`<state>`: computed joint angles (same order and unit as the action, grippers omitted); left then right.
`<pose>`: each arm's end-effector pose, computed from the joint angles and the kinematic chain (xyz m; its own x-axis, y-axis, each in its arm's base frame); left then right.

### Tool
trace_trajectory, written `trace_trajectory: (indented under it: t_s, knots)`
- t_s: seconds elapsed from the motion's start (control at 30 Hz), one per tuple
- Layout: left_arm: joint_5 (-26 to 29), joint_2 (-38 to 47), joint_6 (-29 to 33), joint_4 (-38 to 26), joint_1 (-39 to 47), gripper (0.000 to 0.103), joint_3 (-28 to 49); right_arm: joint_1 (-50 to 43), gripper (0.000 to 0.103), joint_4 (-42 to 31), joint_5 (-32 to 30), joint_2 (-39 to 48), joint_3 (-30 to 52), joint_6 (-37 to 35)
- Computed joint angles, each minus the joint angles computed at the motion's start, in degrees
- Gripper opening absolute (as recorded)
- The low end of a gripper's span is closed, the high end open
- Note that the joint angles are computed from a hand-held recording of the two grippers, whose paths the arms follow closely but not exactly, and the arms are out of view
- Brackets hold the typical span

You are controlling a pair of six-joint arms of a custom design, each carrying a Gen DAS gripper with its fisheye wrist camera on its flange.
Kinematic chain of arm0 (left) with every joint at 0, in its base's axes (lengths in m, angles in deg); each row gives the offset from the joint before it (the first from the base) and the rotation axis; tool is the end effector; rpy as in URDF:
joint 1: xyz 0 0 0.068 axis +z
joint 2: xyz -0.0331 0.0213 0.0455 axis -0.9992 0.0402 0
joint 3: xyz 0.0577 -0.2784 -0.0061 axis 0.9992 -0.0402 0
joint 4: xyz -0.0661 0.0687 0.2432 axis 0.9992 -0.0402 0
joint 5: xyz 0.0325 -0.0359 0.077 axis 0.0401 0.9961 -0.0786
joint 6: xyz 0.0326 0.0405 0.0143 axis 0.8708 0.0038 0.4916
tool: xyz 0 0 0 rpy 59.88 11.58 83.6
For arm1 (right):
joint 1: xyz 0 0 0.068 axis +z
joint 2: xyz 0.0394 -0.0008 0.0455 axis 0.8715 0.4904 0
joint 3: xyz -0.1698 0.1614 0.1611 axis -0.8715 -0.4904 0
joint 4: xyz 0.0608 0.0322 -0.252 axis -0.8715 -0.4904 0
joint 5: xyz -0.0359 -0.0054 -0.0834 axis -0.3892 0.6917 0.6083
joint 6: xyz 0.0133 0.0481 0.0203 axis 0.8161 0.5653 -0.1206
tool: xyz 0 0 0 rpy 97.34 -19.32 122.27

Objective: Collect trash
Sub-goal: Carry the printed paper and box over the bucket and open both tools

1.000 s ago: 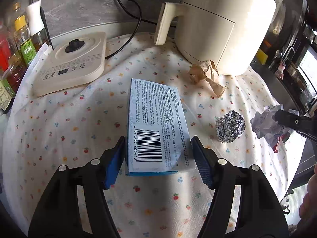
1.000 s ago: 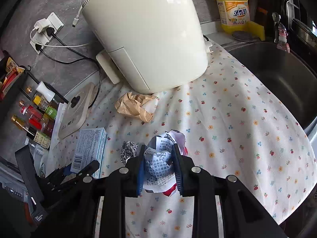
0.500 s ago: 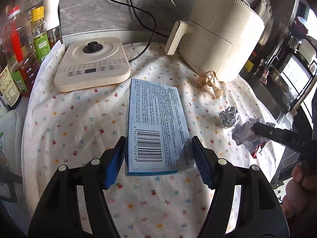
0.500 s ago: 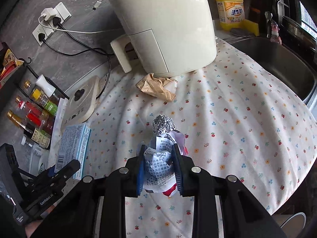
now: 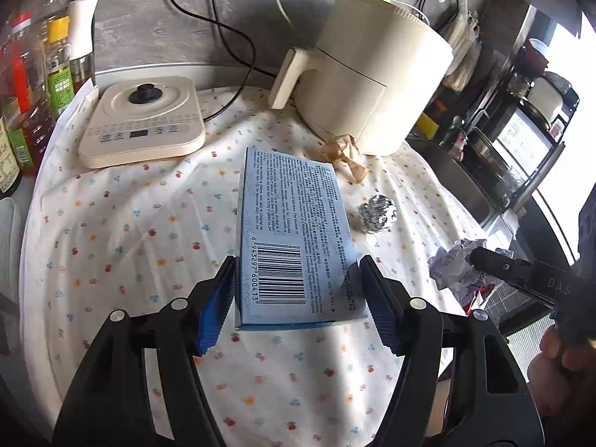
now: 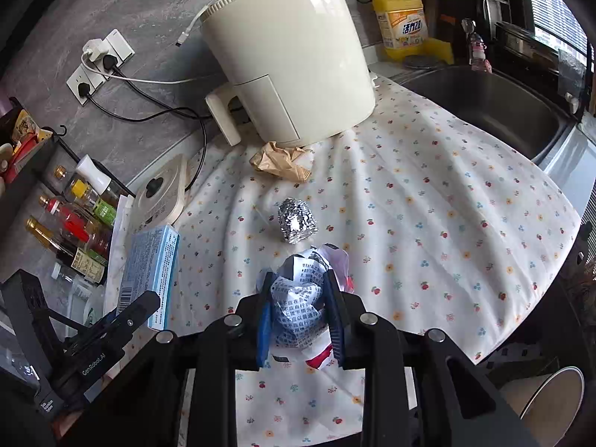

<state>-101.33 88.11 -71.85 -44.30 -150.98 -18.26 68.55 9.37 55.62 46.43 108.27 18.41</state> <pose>0.1385 -0.2235 0.1655 -0.6143 -0.4357 -0.6579 -0.3061 0.9000 -0.3103 0.2598 0.0516 0.1812 -0.8242 -0.1132 -0.5549 -0.3610 0.8600 0.3607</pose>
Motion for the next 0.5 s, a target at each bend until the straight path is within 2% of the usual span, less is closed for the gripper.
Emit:
trace_trajectory:
  t_s: [0.1,0.23,0.37,0.5]
  knots:
    - [0.0,6.6,2.9,2.2,-1.6,0.066,6.4,-11.0,0.026,-4.1,-4.5,-1.4,-0.9,-6.6]
    - [-0.4,16.2,5.3,4.3,-3.5,0.066,16.4,-29.9,0.026,-13.5,-10.3,1.5,2.2,-22.8]
    - [1.6,25.7,5.0,2.6,-5.2,0.066,28.6,-47.3,0.026,-22.2,-13.0,10.3,9.9,-37.7]
    - [3.6,35.1,8.3,-1.8,-7.3,0.066,42.8,-59.2,0.026,-26.5,-13.6,18.9,17.2,-46.0]
